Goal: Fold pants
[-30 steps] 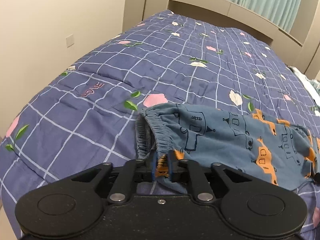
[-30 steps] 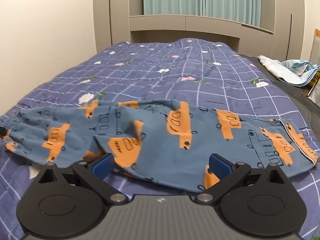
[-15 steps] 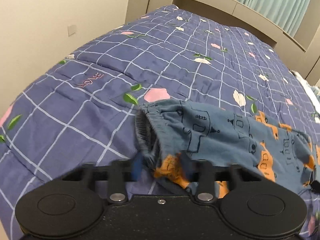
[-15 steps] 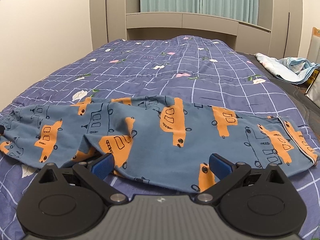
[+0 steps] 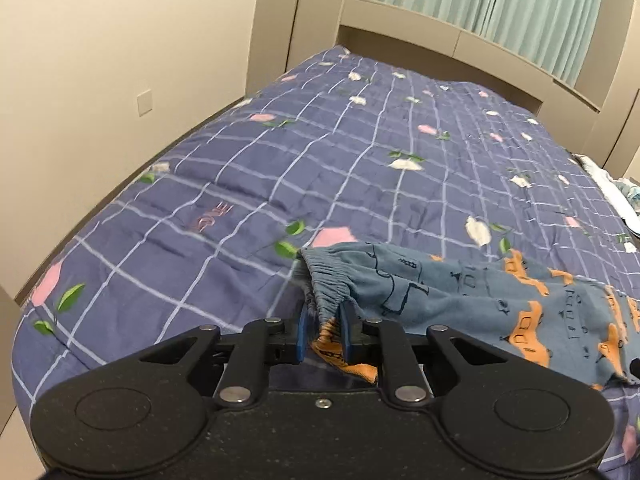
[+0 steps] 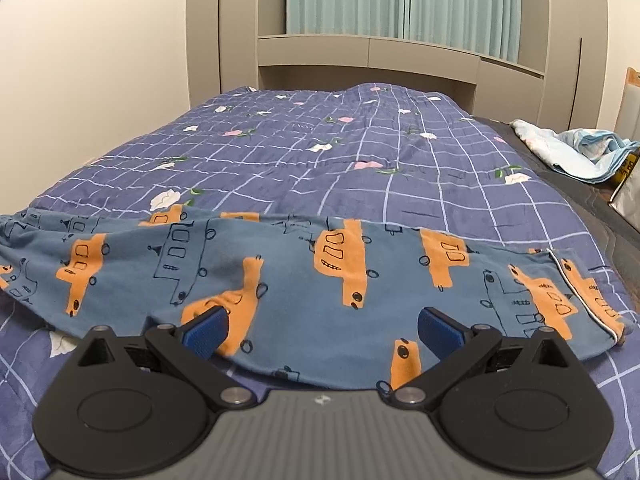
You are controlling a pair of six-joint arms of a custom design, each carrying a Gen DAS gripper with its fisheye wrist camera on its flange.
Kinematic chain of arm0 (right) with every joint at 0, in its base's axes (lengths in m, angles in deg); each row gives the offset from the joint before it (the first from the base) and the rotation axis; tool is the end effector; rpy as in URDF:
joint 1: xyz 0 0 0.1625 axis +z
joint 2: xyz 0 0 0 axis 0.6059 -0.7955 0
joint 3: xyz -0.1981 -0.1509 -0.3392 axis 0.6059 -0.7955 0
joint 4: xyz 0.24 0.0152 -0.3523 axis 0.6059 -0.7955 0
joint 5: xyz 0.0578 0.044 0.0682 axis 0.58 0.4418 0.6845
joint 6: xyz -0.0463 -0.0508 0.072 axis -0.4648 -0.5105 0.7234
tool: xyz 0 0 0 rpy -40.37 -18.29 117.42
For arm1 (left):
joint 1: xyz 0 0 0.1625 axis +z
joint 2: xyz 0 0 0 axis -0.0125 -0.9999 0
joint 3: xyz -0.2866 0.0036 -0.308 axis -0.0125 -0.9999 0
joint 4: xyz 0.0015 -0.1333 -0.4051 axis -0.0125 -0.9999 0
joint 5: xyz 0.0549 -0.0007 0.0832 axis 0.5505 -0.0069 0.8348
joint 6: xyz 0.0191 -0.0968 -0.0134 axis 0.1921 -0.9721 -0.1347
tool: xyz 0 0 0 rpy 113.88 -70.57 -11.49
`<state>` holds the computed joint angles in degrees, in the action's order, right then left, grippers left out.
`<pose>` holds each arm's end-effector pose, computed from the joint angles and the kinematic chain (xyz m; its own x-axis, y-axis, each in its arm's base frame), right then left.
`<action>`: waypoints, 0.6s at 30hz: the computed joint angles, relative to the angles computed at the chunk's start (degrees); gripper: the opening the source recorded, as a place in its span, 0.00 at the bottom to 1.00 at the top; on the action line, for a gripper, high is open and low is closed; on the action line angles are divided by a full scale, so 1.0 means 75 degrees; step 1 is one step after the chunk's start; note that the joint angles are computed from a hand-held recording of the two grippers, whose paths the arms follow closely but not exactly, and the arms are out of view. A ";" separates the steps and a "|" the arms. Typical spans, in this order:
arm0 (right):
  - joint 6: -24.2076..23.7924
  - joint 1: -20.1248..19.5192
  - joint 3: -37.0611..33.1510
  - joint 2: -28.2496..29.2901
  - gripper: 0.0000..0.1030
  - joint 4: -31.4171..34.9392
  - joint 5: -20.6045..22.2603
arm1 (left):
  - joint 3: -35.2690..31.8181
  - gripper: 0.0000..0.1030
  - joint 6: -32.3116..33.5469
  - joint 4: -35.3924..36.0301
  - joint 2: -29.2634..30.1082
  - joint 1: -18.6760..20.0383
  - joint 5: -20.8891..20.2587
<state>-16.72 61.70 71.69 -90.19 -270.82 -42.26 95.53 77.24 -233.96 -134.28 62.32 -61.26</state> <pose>0.1338 -0.3586 0.0732 -0.6810 0.0799 0.7279 -0.5769 0.5538 -0.6004 -0.0110 -0.4431 0.2647 -0.8216 0.0197 -0.5698 0.4125 0.7105 -0.5702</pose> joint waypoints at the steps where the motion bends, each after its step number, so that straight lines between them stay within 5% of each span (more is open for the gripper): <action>1: -0.0034 0.0011 -0.0014 0.0011 1.00 0.0010 -0.0008 | -0.0040 0.17 0.0052 -0.0035 0.0066 0.0096 -0.0056; 8: -0.0070 -0.0142 -0.0085 0.0101 1.00 0.0228 -0.0135 | -0.0042 0.29 -0.0224 0.0038 0.0147 0.0325 -0.0244; 12: -0.0191 -0.0235 -0.0070 0.0140 1.00 0.0106 -0.0043 | 0.0057 0.59 -0.0516 0.0136 0.0022 -0.0243 0.0401; 18: -0.1491 -0.0255 -0.0222 0.0282 1.00 -0.0427 -0.0526 | -0.0200 0.74 -0.0046 -0.0155 0.0643 -0.1174 0.0404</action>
<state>-27.90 59.78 70.02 -88.07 -274.02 -46.20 94.03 76.89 -235.12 -129.45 53.51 -58.23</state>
